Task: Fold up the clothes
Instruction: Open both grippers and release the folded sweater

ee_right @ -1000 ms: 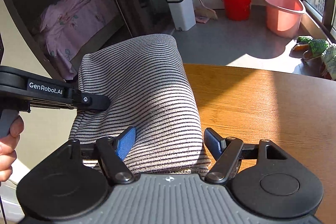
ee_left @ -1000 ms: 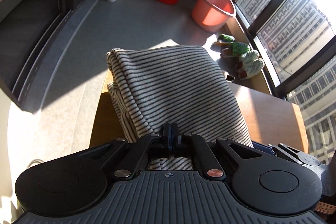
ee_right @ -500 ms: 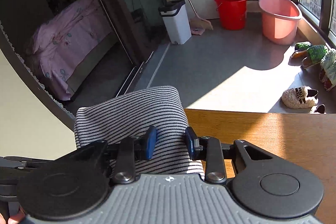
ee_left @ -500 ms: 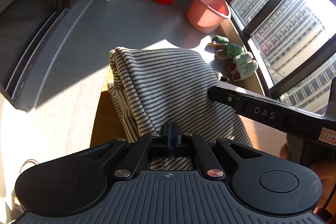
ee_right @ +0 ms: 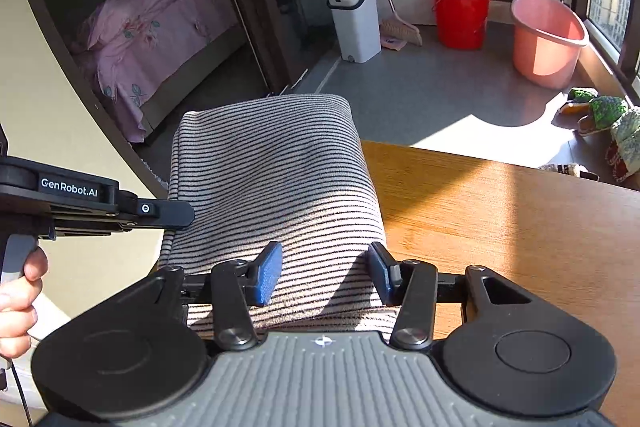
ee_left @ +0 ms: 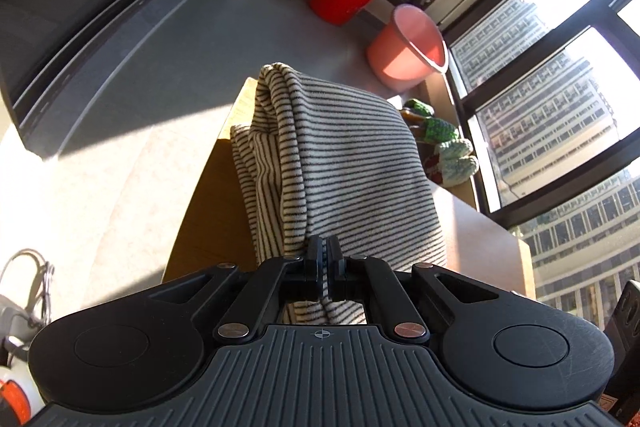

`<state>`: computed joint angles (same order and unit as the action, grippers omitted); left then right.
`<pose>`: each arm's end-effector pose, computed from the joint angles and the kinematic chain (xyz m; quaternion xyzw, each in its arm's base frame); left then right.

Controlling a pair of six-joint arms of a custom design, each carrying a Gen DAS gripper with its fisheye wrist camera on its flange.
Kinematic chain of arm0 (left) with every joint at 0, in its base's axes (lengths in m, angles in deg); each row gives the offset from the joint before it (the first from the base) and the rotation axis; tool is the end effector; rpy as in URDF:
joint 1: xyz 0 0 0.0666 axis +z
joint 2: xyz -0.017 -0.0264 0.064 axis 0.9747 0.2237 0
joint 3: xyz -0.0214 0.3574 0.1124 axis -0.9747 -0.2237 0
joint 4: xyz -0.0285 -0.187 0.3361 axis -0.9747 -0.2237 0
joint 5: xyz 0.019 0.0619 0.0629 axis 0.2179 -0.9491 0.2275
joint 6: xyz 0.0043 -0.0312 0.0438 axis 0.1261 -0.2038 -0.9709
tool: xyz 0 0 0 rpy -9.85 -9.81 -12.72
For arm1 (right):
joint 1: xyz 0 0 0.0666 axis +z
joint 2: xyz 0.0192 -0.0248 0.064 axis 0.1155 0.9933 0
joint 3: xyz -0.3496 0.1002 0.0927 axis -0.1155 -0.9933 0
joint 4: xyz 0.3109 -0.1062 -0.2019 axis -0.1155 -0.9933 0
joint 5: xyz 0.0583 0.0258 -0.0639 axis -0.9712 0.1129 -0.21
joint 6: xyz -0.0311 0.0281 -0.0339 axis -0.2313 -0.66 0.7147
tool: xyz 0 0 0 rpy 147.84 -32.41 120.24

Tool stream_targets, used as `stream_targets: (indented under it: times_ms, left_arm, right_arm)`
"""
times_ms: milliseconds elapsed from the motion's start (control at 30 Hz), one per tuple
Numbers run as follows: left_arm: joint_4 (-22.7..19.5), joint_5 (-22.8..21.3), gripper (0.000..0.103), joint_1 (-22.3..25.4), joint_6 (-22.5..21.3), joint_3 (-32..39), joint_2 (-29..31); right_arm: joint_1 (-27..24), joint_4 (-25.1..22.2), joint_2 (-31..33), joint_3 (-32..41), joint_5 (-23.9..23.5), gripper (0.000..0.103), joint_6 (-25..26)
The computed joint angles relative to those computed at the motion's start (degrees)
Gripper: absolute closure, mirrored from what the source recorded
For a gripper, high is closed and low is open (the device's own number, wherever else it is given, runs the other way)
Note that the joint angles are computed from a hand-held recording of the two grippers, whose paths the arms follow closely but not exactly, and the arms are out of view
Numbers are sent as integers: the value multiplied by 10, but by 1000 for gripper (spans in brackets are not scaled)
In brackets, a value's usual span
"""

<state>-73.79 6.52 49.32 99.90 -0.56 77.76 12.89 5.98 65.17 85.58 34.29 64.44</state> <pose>0.4329 -0.2362 0.3130 -0.0410 0.9320 -0.2621 0.2470 0.3916 0.0479 0.3324 -0.0514 0.9402 0.0984 0.3219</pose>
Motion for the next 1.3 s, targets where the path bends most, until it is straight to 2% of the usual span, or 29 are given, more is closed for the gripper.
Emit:
stream_targets:
  times_ms: [100, 133, 233, 300, 333, 367, 400, 433, 500, 533, 567, 667, 700, 767, 833, 900, 1000, 1100, 1233, 1300]
  left_arm:
    - [-26, -39, 100, -15, -31, 25, 16]
    - [-32, -46, 100, -18, -31, 29, 18]
    - [-37, -72, 100, -26, -2, 27, 9]
    - [-54, -109, 93, -44, 8, 24, -8]
    - [-65, -132, 70, -55, 12, 22, -18]
    - [-87, -176, 26, -74, 21, 23, -29]
    - [-111, -219, 12, -93, 30, 24, -39]
    - [-127, -249, 7, -114, 32, 19, -52]
    - [-165, -308, 6, -158, 40, 15, -74]
    - [-183, -327, 2, -174, 49, 10, -82]
    - [-215, -355, 0, -203, 74, 8, -89]
    - [-312, -413, 0, -275, 172, 8, -93]
    - [-357, -425, 0, -306, 232, 10, -92]
    - [-401, -422, 0, -345, 311, 5, -99]
    - [-433, -399, 0, -385, 393, 9, -97]
    - [-458, -378, 0, -413, 457, 13, -94]
    - [-503, -366, 0, -454, 543, 24, -80]
    - [-554, -386, 0, -488, 587, 44, -61]
    - [-577, -402, 0, -498, 596, 65, -55]
    - [-583, -406, 0, -498, 597, 76, -54]
  right_arm:
    - [9, 6, 23, 4, 34, 22, -36]
    - [-1, -3, 25, 7, 18, 10, -62]
    - [-34, -32, 29, 16, -41, 8, -144]
    - [-50, -50, -6, 2, -60, 7, -158]
    - [-55, -60, -32, -8, -58, 1, -156]
    - [-60, -72, -59, -17, -55, 0, -152]
    - [-66, -85, -86, -25, -53, 0, -148]
    - [-68, -94, -116, -38, -42, 0, -139]
    - [-74, -112, -177, -60, -18, 0, -120]
    - [-77, -116, -204, -71, -13, 0, -102]
    - [-81, -119, -232, -83, -8, 0, -82]
    - [-99, -133, -313, -111, -2, 0, -20]
    - [-112, -142, -331, -116, -15, 0, 5]
    - [-141, -183, -360, -117, -55, 0, 67]
    - [-179, -229, -381, -115, -96, 0, 117]
    - [-233, -281, -393, -111, -137, 0, 172]
    - [-303, -332, -398, -107, -171, 0, 240]
    - [-363, -367, -406, -109, -196, 0, 300]
    - [-408, -392, -410, -112, -212, 0, 348]
    - [-415, -394, -412, -111, -220, 0, 355]
